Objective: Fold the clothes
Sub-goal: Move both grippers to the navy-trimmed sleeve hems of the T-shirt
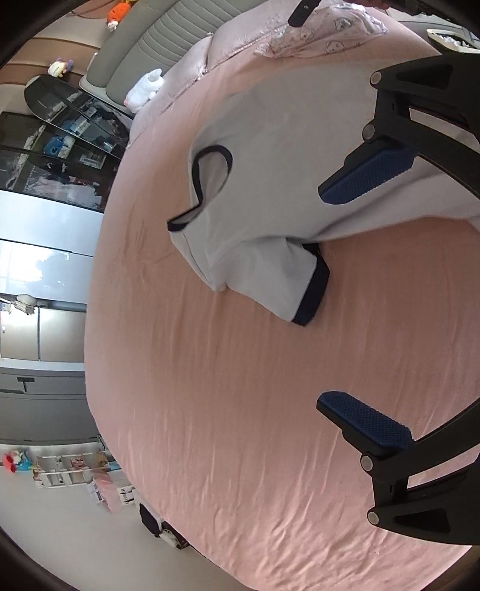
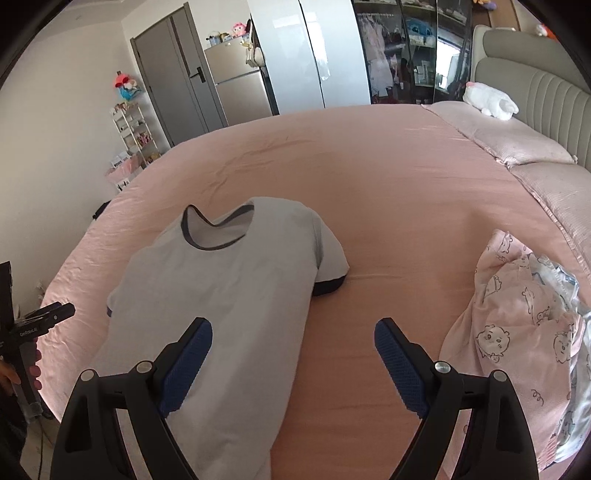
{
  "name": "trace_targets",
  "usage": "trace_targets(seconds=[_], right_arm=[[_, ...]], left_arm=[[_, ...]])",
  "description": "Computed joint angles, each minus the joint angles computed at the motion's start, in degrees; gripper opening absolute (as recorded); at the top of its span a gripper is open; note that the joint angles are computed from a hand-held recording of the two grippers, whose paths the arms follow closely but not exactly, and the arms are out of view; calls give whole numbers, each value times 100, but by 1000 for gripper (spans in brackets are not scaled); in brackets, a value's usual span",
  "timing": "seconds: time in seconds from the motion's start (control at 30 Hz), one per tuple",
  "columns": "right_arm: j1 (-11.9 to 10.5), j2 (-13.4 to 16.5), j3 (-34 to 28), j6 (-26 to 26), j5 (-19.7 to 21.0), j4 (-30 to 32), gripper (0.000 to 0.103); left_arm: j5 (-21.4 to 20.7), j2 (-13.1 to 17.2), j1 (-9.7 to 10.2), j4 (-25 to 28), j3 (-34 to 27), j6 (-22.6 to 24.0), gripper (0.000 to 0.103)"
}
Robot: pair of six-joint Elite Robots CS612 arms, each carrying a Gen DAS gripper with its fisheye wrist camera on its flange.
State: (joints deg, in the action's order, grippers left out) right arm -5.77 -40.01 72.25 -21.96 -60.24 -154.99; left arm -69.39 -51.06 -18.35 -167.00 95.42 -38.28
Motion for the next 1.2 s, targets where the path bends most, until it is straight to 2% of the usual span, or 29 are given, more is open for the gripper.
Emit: trace_targets(seconds=[0.1, 0.2, 0.27, 0.33, 0.43, 0.6, 0.7, 0.77, 0.83, 0.93, 1.0, 1.03, 1.1, 1.2], right_arm=[[17, 176, -145, -160, -143, 92, 90], [41, 330, -224, -343, -181, -34, 90], [89, 457, -302, -440, -349, -242, 90], [119, 580, -453, -524, -436, -186, 90], [164, 706, -653, -659, -646, -54, 90], [190, 804, -859, -797, -909, -16, 90], [211, 876, -1003, -817, -1145, 10, 90], [209, 935, -1107, -858, -1126, 104, 90], [244, 1000, -1178, -1094, -1195, 61, 90], [365, 1127, -1224, -1630, -1674, -420, 90], [399, 1183, -1298, -1794, -1678, -426, 90], [392, 1198, -1349, -1759, -1559, -314, 90], [386, 1232, -1466, -1684, -1365, -88, 90], [404, 1307, -1644, -1599, -1328, 68, 90]], left_arm=[[-120, 148, 97, 38, -7, -58, 103], [-369, 304, 173, -183, -27, -61, 103], [-424, 419, 190, 29, -170, 75, 103], [-424, 523, 191, 390, -360, 178, 103], [-462, 649, 197, 464, -551, 341, 103], [-226, 772, 204, 530, -766, 479, 103], [-215, 798, 230, 500, -791, 374, 103], [-118, 818, 224, 605, -832, 344, 103], [-18, 842, 209, 618, -849, 411, 100], [18, 860, 203, 607, -864, 427, 88], [19, 867, 198, 606, -904, 511, 74], [36, 876, 189, 622, -935, 599, 71], [119, 884, 164, 725, -991, 772, 68], [193, 898, 134, 789, -1011, 908, 66]])
